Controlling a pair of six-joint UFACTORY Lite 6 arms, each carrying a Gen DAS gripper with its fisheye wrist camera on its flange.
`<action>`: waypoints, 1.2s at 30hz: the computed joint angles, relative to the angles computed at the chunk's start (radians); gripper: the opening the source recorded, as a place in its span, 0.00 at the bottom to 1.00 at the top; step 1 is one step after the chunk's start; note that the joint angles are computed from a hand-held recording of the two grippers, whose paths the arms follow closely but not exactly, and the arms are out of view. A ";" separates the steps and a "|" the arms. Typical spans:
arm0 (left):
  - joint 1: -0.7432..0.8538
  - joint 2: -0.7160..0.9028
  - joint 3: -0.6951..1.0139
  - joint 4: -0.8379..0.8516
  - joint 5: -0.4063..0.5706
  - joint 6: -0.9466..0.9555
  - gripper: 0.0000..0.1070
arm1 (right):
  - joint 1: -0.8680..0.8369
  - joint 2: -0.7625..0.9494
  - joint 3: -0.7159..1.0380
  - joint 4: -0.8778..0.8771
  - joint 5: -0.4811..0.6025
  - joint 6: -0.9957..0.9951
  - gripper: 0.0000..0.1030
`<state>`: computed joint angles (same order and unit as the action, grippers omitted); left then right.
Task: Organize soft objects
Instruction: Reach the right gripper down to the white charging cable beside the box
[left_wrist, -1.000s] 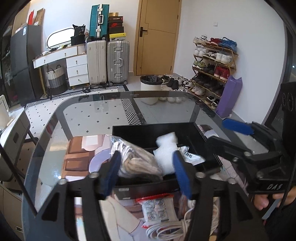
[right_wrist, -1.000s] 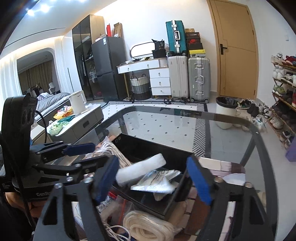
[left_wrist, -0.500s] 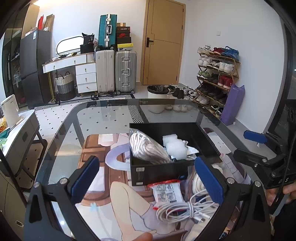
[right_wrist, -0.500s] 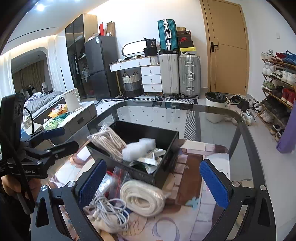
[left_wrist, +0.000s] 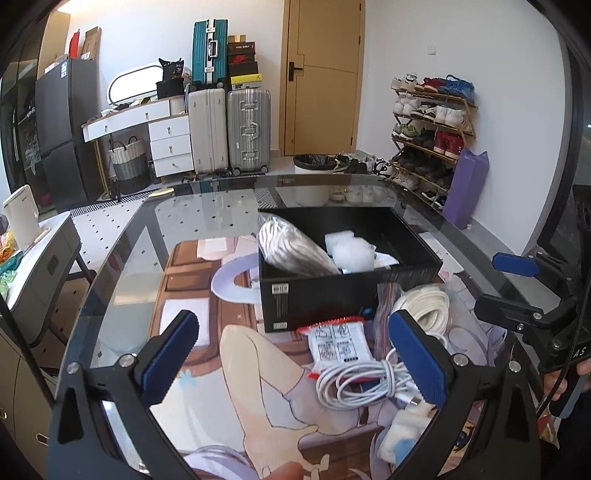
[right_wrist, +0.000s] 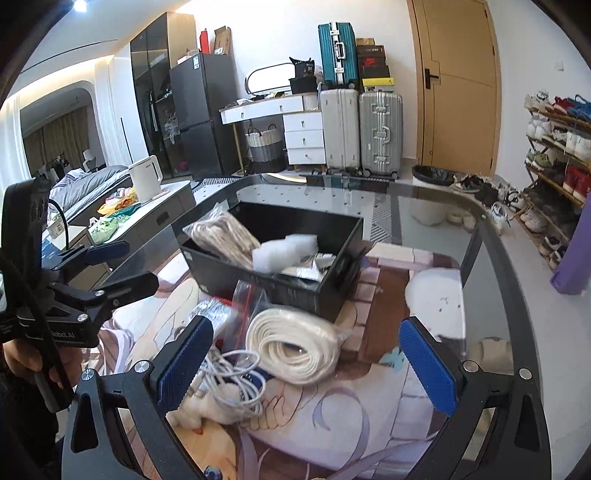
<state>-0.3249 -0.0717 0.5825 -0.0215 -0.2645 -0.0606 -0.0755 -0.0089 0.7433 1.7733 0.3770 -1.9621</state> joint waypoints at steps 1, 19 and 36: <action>-0.004 0.001 -0.001 -0.018 0.002 0.014 0.96 | 0.003 0.000 -0.001 -0.005 -0.003 0.009 0.99; 0.018 0.008 -0.065 -0.026 -0.008 0.020 0.96 | 0.123 0.040 -0.014 -0.095 -0.061 0.157 0.99; 0.047 0.043 -0.037 0.056 0.027 -0.066 0.96 | 0.266 0.202 0.039 0.098 -0.163 0.042 0.99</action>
<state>-0.2783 -0.0283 0.5450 0.0344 -0.2376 -0.1265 0.1903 0.1935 0.7827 1.8713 0.2140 -1.9203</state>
